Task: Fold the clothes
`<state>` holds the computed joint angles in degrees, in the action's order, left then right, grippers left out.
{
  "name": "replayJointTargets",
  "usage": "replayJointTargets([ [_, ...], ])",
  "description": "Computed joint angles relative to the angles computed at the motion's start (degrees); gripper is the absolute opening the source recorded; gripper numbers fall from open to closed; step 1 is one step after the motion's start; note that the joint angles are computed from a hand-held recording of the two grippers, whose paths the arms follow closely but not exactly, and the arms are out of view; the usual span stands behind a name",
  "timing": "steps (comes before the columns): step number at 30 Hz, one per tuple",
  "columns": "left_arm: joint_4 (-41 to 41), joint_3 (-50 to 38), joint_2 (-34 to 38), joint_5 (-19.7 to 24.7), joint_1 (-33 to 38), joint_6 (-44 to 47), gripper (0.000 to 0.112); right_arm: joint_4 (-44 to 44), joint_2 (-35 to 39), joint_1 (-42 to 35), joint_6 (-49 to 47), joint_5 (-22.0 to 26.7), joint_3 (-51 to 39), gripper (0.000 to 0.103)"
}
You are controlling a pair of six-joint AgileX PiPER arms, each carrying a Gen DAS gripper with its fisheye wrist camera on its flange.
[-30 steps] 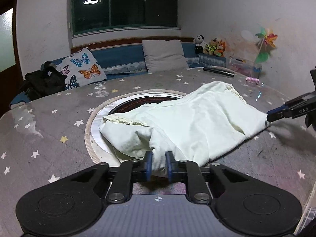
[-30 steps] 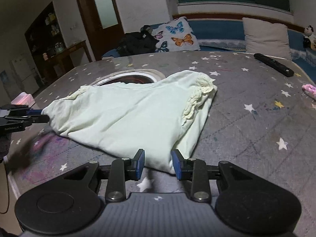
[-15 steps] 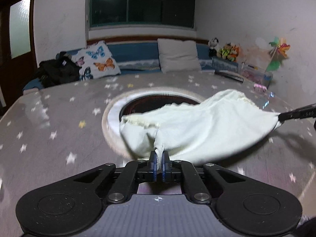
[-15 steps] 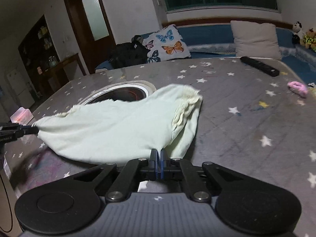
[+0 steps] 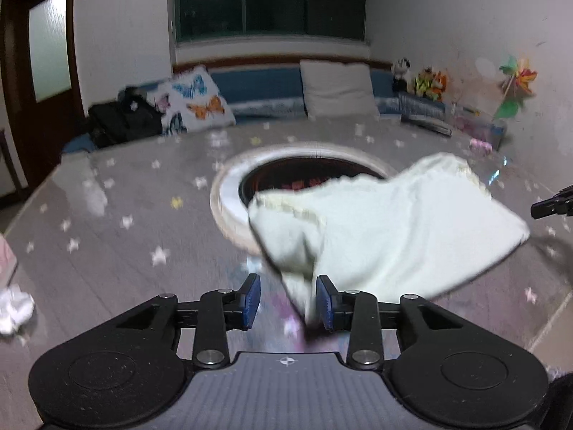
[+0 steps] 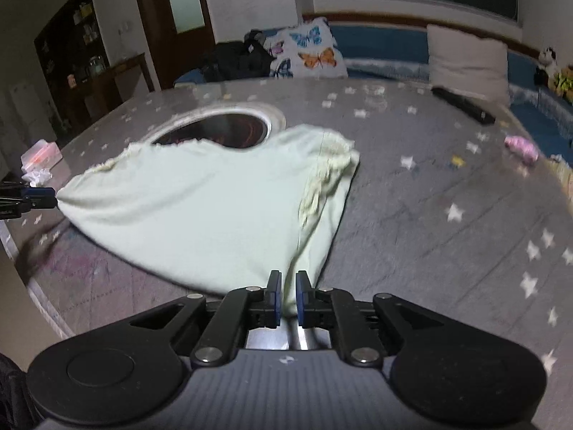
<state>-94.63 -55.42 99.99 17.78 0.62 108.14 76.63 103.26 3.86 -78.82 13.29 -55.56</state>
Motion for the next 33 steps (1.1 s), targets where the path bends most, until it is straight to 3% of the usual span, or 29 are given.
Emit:
replayJointTargets([
  [5,-2.38,-3.30,1.50,2.75,-2.09,-1.38,0.037,9.80,2.41,1.44,-9.73,0.39,-3.78,0.010],
  [8,-2.00,-6.58,4.60,3.44,-4.65,-4.21,0.037,11.14,6.06,3.19,-10.75,0.68,-7.70,0.018],
  [12,-0.37,-11.96,10.32,1.14,-7.99,-8.22,0.037,12.81,10.67,5.07,-12.23,-0.49,-11.78,0.020],
  [14,-0.02,-13.10,12.30,-2.03,-8.99,-8.38,0.035,13.59,12.73,5.61,-12.89,-0.89,-13.50,0.020],
  [17,5.86,-15.09,15.09,-4.58,-8.91,-15.23,0.029,15.20,14.61,5.58,-13.90,-1.76,-14.52,0.020],
  [19,4.03,-14.40,15.17,-4.03,-7.74,-13.47,0.017,15.58,15.15,4.51,-13.59,-1.43,-14.41,0.021],
  [20,3.18,-13.98,15.06,-3.71,-7.27,-12.79,0.017,15.44,15.15,3.94,-13.24,-1.05,-14.23,0.021],
  [25,-1.26,-13.07,14.08,-4.06,-7.63,-8.70,0.018,7.20,14.73,3.16,-5.90,-1.39,-16.26,0.023],
  [28,-3.04,-13.87,14.51,-5.07,-8.46,-7.35,0.019,0.03,16.79,3.10,1.57,-1.52,-21.04,0.031],
  [33,0.95,-15.00,15.55,-4.61,-8.03,-12.67,0.019,-20.22,24.28,2.80,23.32,0.61,-33.46,0.032],
])
